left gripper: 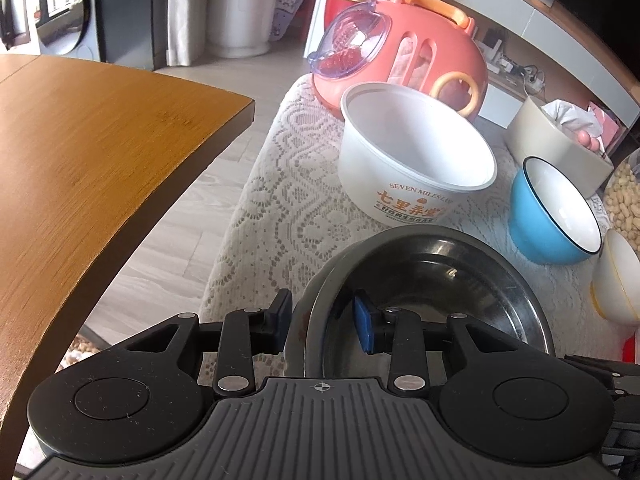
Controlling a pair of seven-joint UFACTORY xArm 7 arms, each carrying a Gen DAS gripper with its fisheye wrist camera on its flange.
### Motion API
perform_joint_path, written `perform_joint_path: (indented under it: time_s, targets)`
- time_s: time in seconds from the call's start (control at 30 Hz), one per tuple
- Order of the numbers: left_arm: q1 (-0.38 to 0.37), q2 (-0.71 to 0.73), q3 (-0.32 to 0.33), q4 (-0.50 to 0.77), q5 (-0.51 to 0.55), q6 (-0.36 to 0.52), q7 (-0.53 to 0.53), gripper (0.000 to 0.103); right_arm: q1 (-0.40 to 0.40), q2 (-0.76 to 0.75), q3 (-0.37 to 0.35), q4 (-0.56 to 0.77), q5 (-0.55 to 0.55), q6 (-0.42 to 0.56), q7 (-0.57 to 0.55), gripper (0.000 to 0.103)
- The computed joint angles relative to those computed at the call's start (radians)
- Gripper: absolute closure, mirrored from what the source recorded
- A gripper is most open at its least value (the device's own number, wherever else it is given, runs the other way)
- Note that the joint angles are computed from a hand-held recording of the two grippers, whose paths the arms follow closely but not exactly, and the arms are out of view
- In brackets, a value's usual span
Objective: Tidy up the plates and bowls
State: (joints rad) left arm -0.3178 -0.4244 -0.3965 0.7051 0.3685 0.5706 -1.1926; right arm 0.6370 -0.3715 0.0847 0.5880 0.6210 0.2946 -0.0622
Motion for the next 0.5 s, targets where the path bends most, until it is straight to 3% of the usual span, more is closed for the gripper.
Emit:
perform_joint_path:
  time_s: [0.07,0.17,0.23,0.33,0.4,0.5]
  targets:
    - [0.043,-0.029,-0.047,-0.003,0.076,-0.012,-0.064,0.067,-0.006,-0.004,0.010,-0.011,-0.017,-0.027,-0.001,0.051]
    - [0.144,-0.085,-0.175,0.030,0.262,0.029,-0.205,0.067,-0.087,-0.078,0.086,-0.068,-0.149,-0.092,0.096,0.051]
    - [0.177,-0.102,-0.223,0.062,0.342,0.035,-0.270,0.067,-0.129,-0.158,0.108,-0.115,-0.212,-0.122,0.142,0.051]
    - [0.164,-0.059,-0.207,0.095,0.368,-0.118,-0.308,0.067,-0.229,-0.322,0.138,-0.194,-0.304,-0.125,0.202,0.049]
    - [0.139,0.045,-0.186,0.143,0.340,-0.253,-0.289,0.067,-0.363,-0.463,0.195,-0.247,-0.392,-0.077,0.254,0.043]
    - [-0.002,0.306,-0.127,0.284,0.208,-0.378,-0.118,0.067,-0.533,-0.681,0.232,-0.327,-0.524,0.018,0.286,0.039]
